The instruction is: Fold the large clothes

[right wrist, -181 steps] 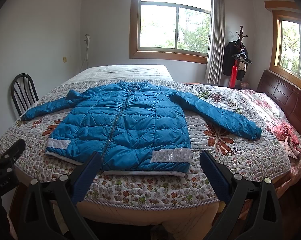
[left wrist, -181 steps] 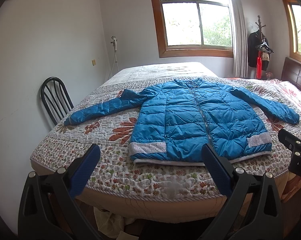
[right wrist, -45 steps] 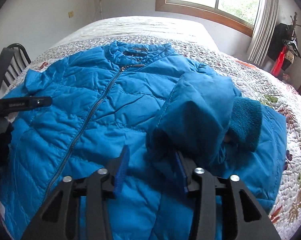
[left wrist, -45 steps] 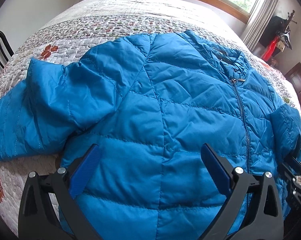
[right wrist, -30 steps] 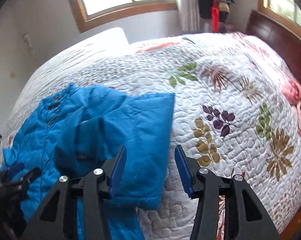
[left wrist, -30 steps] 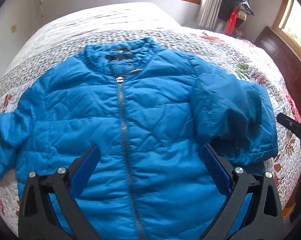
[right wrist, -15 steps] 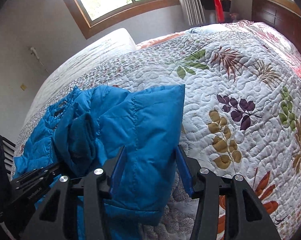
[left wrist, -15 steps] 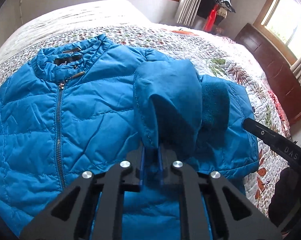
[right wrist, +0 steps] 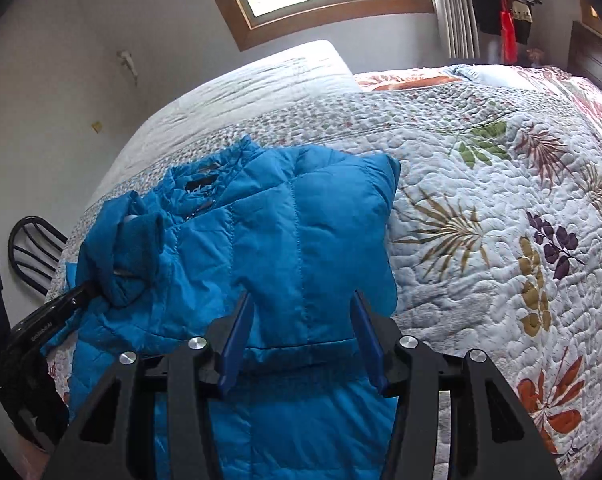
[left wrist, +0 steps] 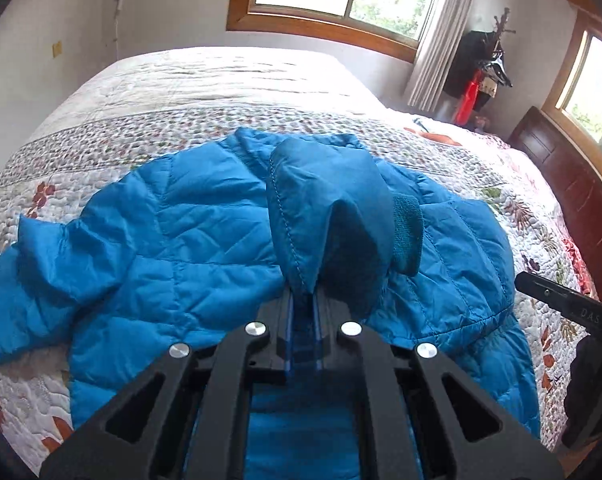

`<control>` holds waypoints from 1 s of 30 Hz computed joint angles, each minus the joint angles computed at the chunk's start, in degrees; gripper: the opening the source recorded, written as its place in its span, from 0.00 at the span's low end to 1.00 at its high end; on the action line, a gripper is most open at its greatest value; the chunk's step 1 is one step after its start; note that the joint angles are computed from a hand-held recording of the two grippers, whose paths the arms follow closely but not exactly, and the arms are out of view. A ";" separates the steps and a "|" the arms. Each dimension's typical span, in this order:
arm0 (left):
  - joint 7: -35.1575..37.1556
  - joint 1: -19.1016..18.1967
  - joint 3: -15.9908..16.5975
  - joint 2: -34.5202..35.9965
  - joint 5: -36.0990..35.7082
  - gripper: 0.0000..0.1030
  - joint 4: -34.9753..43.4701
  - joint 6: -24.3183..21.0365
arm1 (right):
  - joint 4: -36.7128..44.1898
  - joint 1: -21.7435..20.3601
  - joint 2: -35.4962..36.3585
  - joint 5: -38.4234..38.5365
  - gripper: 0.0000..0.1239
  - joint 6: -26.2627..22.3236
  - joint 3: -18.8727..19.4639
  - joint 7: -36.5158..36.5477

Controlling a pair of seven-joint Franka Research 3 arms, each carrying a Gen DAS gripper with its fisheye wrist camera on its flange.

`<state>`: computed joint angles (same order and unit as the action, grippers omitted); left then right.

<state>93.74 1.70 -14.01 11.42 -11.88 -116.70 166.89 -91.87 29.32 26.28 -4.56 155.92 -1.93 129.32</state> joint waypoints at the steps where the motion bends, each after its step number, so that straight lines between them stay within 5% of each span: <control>1: -0.18 0.36 0.35 0.53 -0.07 0.05 0.35 -0.82 | 2.90 -0.38 1.83 0.73 0.41 -2.12 0.73 -0.96; 8: 0.19 2.26 0.98 5.34 0.57 0.07 2.47 -2.86 | 20.06 1.08 13.50 0.98 0.40 -16.84 -0.31 0.86; 15: -3.75 1.40 2.37 6.34 5.91 0.15 2.53 -2.40 | 22.12 2.87 15.77 -3.41 0.41 -17.85 -1.90 1.86; 17: -10.33 -2.14 6.50 5.37 12.71 0.36 1.85 -2.31 | 20.96 2.52 15.12 -3.25 0.41 -16.49 -1.59 1.49; 23: -30.97 -9.85 15.86 -0.58 38.17 0.70 -2.38 1.96 | 16.08 2.75 9.46 -4.20 0.41 -13.24 -1.61 1.45; 26: -31.20 -9.03 13.87 -1.85 42.38 0.74 -2.65 3.13 | 18.41 1.44 9.44 -2.54 0.41 -14.18 -0.12 -0.14; 30: -32.89 -10.53 12.11 1.62 50.18 0.75 3.04 -1.70 | 24.65 1.45 13.16 -1.89 0.41 -17.68 -0.55 0.14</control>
<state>60.84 -8.83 -1.90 13.04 38.30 -113.67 165.19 -67.22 30.77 39.44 -6.45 138.25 -2.48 129.45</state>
